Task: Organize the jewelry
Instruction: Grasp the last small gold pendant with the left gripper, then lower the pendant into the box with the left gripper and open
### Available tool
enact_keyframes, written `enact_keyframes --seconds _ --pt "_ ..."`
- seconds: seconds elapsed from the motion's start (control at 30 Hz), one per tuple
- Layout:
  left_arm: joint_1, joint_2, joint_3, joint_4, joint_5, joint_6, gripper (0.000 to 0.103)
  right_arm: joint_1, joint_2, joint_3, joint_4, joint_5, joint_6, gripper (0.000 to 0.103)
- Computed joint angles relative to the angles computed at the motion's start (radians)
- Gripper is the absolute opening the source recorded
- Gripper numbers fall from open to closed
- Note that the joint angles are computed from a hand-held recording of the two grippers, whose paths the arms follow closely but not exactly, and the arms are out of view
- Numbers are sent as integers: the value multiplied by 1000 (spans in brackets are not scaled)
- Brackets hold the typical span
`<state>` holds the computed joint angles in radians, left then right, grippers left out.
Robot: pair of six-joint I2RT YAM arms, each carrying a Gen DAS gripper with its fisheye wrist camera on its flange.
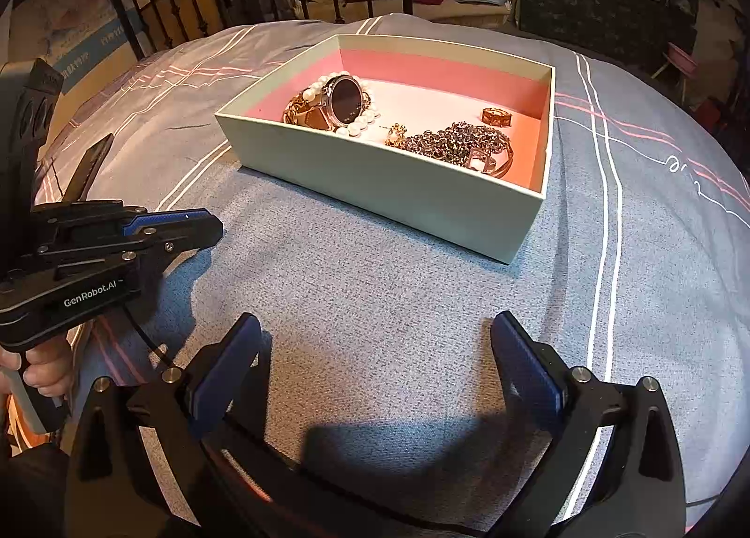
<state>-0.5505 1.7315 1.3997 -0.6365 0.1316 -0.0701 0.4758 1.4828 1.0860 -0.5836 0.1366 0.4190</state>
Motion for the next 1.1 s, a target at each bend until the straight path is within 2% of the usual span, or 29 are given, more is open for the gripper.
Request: enact_keyframes --seconds 0.63,0.93,0.97,1.0,1.07,1.1 --pt "-74 -12 28 8 13 6 10 20 0 7 -10 19 -1 97" --pt "32 -53 67 -25 53 -19 10 44 106 103 -5 -4 -54 97" --pt "35 -51 74 -29 47 -24 10 47 116 108 9 -17 -63 86" --pt "36 -46 84 -34 43 -23 10 49 120 110 22 -29 -71 71" --pt "28 -43 86 -33 43 -23 10 53 118 120 27 -39 -87 3" --pt "20 -40 88 -33 44 -21 10 51 109 120 30 -48 -89 1"
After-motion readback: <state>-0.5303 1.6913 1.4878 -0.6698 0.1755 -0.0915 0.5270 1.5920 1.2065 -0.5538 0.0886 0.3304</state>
